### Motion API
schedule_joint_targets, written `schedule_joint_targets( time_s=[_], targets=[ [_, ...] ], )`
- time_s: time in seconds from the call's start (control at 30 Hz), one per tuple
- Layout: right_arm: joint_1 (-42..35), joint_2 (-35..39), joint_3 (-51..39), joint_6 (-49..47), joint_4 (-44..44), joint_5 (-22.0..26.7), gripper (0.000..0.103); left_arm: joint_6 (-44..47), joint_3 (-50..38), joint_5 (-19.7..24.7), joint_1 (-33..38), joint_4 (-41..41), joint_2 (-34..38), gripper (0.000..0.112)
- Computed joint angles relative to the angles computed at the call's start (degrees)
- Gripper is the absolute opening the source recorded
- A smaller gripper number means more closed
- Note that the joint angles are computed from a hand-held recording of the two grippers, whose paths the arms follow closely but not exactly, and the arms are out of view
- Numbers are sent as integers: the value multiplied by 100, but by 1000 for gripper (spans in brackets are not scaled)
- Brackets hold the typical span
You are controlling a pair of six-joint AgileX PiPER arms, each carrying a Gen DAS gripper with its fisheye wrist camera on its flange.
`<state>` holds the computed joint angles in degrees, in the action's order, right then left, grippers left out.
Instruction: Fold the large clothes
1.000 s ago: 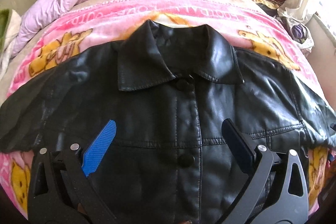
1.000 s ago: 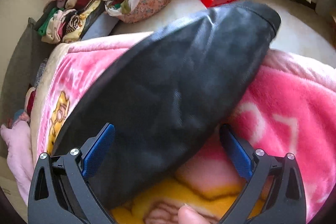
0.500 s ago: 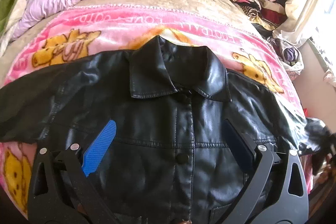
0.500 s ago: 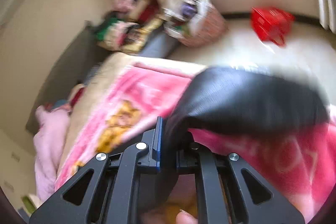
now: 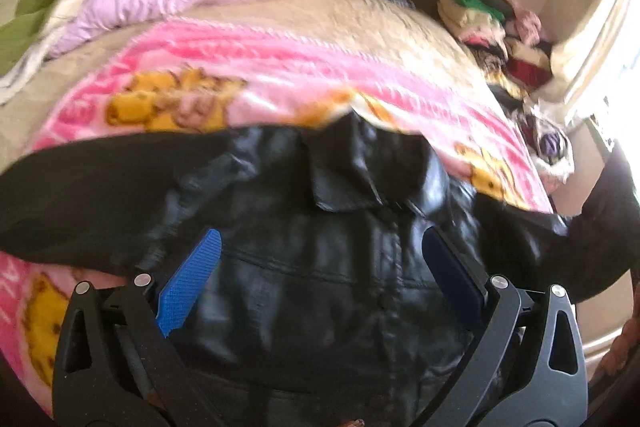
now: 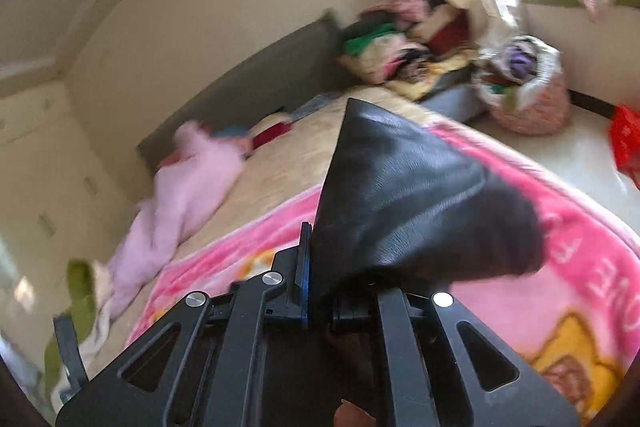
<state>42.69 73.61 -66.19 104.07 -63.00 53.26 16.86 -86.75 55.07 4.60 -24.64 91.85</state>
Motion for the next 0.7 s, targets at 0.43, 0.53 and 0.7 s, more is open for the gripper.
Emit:
schedule_joint_targets(
  time_s=[0.43,0.53,0.7],
  targets=[
    [381,2450,-2363,-2124,1218,-342,7,573,-943,768,1726,-772,703,94],
    [464,2819,-2654,-2361,1429,-303,7,539,-1194,976,1898,-952,993,94],
    [497,3296,-2824,-2490,1731,-440,7,680,-1378,1458,2124,-1494,1406,94]
  ],
)
